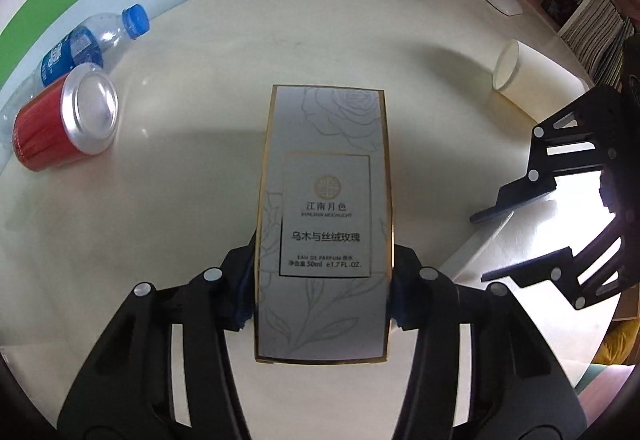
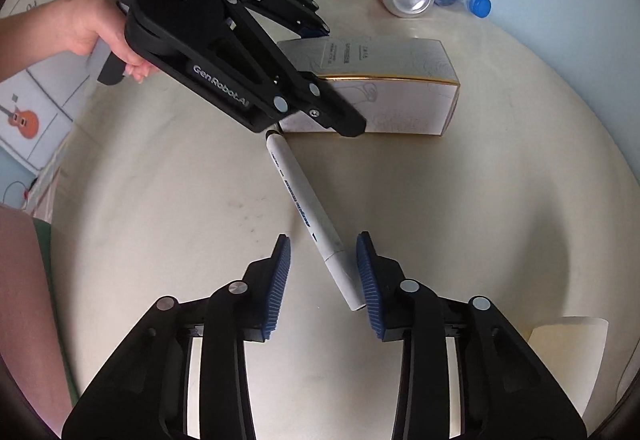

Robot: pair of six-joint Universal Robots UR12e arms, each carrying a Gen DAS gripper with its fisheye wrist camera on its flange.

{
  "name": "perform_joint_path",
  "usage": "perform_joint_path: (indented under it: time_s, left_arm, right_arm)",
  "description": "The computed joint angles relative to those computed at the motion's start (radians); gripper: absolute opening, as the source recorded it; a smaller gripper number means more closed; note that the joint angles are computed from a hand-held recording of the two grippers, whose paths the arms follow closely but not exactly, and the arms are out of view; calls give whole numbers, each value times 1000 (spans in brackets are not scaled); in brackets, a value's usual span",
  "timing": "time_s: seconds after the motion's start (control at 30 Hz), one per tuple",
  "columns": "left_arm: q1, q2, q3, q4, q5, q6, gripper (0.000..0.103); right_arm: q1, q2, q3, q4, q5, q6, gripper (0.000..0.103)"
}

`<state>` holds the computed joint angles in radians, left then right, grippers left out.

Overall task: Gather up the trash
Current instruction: 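Grasp the white perfume box with the left gripper while the right grasps the white marker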

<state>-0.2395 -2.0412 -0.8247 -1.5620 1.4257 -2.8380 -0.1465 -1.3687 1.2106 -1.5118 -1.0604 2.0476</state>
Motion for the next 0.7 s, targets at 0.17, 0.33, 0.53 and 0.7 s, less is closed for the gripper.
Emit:
perform_joint_path:
  time_s: [0.17, 0.33, 0.53, 0.7]
  left_arm:
    - [25, 73, -98, 17, 3, -7, 47]
    - [47, 157, -199, 34, 22, -23, 47]
    - [62, 245, -282, 60, 19, -60, 47]
    - [53, 291, -311, 71, 25, -46, 47]
  right_arm:
    - [11, -23, 34, -51, -18, -29, 14]
    - [10, -28, 25, -5, -29, -32, 13]
    - [-17, -38, -12, 57, 39, 25, 13]
    - [-48, -77, -14, 66, 68, 57, 13]
